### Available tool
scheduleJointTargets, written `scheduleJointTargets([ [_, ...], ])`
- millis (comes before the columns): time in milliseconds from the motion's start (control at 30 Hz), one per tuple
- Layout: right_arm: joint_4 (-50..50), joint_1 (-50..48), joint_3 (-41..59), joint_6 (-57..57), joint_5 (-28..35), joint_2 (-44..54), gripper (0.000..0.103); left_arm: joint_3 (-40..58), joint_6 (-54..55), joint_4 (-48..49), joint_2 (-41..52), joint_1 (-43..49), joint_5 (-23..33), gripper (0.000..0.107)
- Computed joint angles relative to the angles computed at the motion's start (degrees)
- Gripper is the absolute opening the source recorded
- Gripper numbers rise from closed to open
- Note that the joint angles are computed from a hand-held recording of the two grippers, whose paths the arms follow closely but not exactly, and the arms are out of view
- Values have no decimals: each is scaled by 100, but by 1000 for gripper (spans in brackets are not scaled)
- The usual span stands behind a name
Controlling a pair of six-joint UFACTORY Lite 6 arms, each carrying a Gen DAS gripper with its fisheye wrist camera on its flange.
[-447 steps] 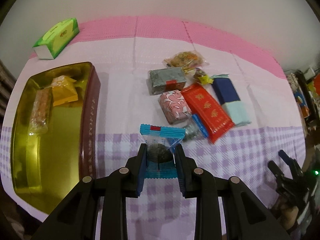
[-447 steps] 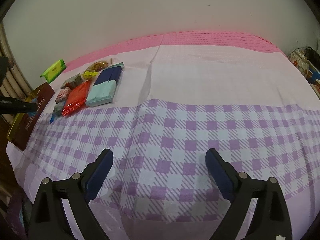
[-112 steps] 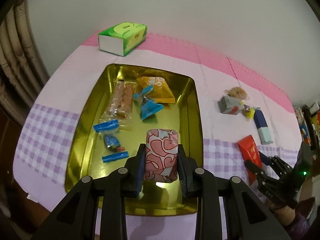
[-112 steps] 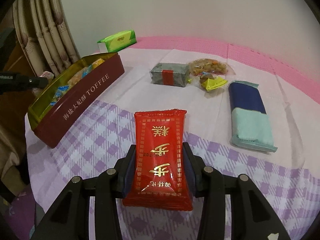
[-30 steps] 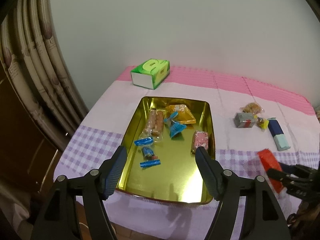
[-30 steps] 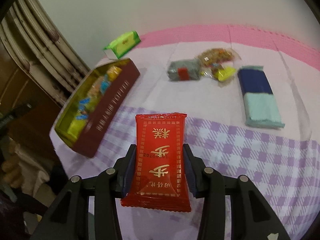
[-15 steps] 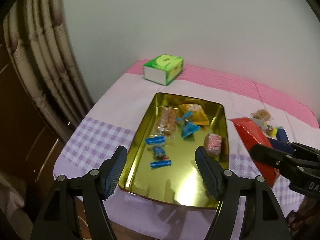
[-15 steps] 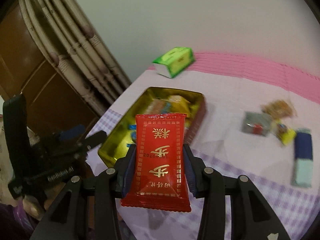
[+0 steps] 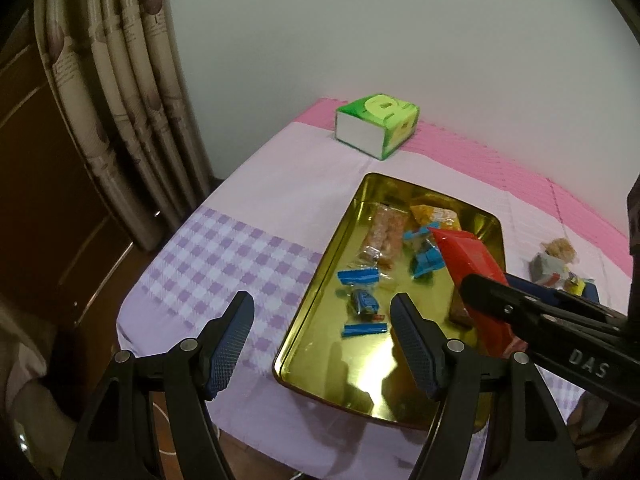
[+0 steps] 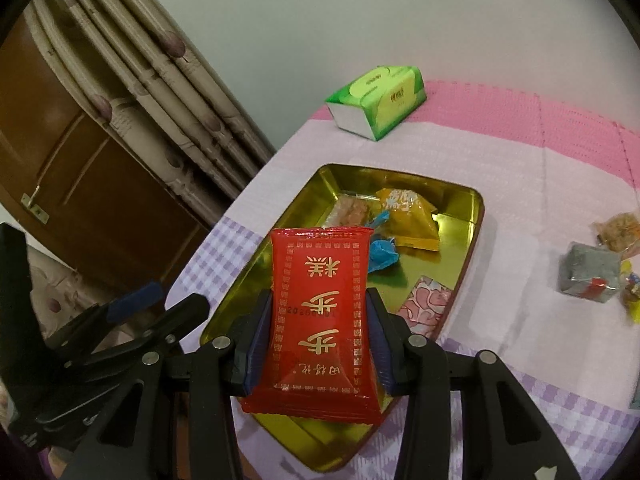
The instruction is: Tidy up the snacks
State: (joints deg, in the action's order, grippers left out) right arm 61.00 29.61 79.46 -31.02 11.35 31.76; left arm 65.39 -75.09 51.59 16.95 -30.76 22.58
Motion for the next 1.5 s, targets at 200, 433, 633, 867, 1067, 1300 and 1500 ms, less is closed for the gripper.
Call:
scheduleJointTargets([
  [200,-353,-39,431,486,108,431,41,148,331,-330,163,43,43,71],
  [433,-960,-42,824,1221,185,782,42,219,536,-525,244,79,65,71],
  [633,-1227,-26,979,1517,192,852,42,225,647,-620,264,85,65,71],
  [867,-1468,58,952,1693,128,781,44,223,677,-633,268,90,58,71],
  [1067,-884,60,628,1125,-7,533,44,214,596,-544,270,72,70,71],
  [1300,25,61,109,275,-167,156,48,220,544,-413,263,3,127,71],
  [1500,1177,40,-427,-797,-309,-226,53,227,455,-274,265,-79,173,71],
])
